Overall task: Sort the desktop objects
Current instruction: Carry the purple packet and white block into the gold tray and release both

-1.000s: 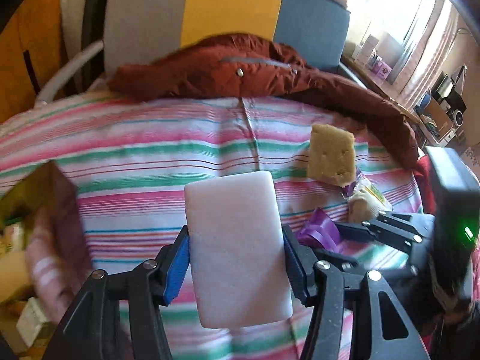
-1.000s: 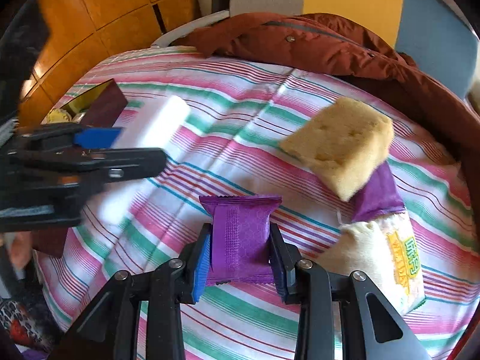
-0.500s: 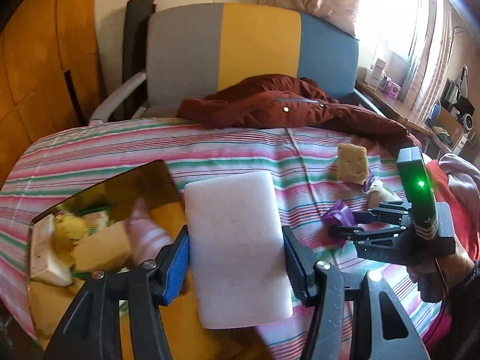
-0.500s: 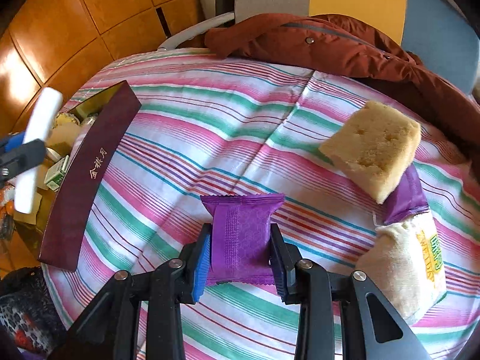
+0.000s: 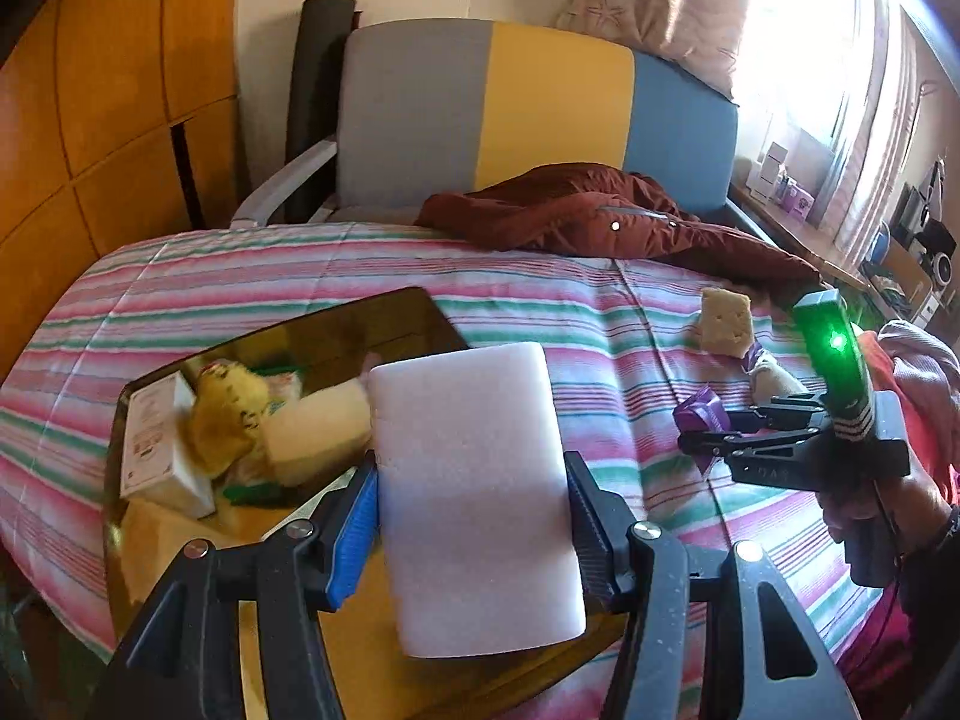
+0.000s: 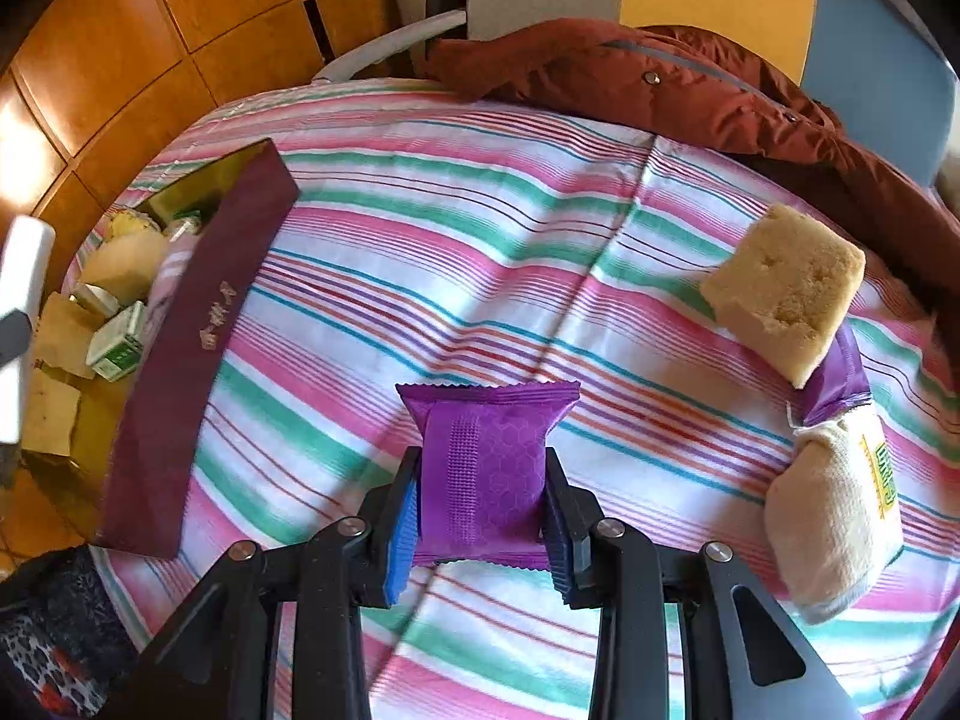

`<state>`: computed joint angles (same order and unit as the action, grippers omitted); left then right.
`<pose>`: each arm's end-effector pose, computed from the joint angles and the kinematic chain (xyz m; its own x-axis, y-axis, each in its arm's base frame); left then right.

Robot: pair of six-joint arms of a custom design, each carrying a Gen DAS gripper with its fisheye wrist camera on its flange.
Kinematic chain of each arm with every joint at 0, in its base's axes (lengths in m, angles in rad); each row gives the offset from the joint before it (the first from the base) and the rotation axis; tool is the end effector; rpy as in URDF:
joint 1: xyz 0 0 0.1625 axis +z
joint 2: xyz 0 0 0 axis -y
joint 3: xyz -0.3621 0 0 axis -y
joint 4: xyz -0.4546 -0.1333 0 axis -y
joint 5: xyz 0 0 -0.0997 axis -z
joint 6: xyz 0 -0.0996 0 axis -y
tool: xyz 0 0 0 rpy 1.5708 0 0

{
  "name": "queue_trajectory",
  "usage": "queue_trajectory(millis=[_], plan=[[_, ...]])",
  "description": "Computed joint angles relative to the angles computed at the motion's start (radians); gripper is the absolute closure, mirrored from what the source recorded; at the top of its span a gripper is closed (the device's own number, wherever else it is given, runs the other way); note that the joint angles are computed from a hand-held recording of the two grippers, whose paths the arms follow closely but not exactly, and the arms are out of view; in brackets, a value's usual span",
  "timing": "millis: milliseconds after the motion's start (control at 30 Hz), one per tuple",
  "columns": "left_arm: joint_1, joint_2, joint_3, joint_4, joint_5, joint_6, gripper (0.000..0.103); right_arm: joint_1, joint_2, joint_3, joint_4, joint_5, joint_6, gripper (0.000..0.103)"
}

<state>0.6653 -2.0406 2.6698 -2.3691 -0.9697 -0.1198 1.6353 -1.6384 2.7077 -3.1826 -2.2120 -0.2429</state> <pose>-0.1313 -0.3441 0.1536 -0.6725 0.5131 -0.5334 0.7002 0.6746 -0.2337 0.0942 -0.3153 0.1083 -0.7823 0.0434 0.6214 -0.2507 0.8912 -0.3779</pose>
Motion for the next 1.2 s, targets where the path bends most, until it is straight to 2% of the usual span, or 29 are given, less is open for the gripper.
queue_trajectory(millis=[633,833,967,1200], plan=[[0.077,-0.303,0.068,0.202,0.009,0.017,0.045,0.239,0.169,-0.032,-0.078,-0.031,0.233,0.067],[0.119,-0.435,0.084,0.272,0.011,0.046,0.045,0.337,0.211,-0.032,-0.138,-0.044,0.302,0.067],[0.145,-0.531,0.09,0.322,0.014,0.067,0.045,0.401,0.263,-0.044,-0.177,-0.057,0.347,0.067],[0.178,-0.611,0.096,0.397,-0.008,0.059,0.045,0.479,0.384,-0.085,-0.241,-0.053,0.407,0.067]])
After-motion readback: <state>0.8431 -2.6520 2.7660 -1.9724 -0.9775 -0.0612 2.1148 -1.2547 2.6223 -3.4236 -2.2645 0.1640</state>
